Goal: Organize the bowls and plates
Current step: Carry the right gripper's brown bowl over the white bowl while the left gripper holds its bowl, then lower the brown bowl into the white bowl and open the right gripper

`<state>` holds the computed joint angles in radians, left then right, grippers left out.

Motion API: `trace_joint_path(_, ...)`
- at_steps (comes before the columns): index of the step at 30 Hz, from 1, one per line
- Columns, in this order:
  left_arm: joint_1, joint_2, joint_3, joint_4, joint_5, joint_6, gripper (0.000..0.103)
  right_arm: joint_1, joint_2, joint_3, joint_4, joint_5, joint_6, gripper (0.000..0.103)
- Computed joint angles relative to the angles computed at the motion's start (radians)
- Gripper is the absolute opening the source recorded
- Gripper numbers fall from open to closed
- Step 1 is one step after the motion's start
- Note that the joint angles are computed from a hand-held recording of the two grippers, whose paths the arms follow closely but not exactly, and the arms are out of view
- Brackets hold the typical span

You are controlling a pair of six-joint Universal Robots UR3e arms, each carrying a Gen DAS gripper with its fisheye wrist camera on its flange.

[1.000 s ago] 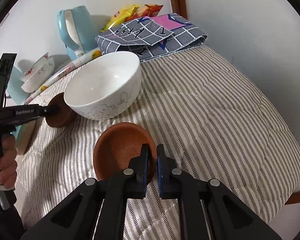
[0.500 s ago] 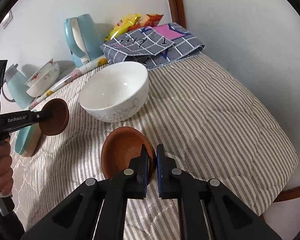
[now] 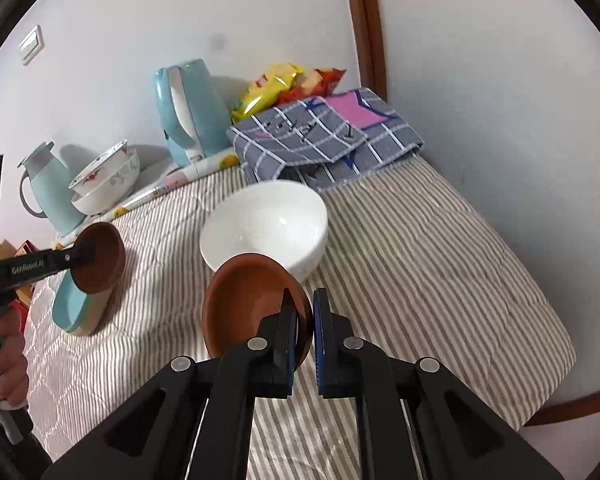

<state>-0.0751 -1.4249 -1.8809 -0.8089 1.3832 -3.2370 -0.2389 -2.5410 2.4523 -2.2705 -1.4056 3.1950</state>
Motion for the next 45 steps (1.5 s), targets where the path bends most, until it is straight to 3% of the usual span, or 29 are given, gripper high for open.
trace_joint_path(4,0.016,0.011,0.009,-0.008,-0.003,0.009,0.008,0.106,0.174,-0.058,-0.144,-0.083,0.05,0.008)
trace_joint_path(17,0.086,-0.032,0.032,0.022,-0.027,0.024,0.008,0.227,0.629,-0.219,-0.394,-0.177,0.079,0.008)
trace_joint_path(28,0.149,-0.102,0.036,0.06,-0.042,0.045,0.008,0.234,0.86,-0.321,-0.422,-0.197,0.076,0.008)
trace_joint_path(37,0.154,-0.143,0.04,0.075,-0.042,0.059,0.008,0.246,0.944,-0.377,-0.401,-0.206,0.069,0.008)
trace_joint_path(42,0.164,-0.145,0.035,0.081,-0.051,0.056,0.008,0.258,0.965,-0.402,-0.378,-0.228,0.066,0.008)
trace_joint_path(45,0.167,-0.146,0.031,0.084,-0.055,0.051,0.008,0.294,0.997,-0.436,-0.36,-0.296,0.048,0.007)
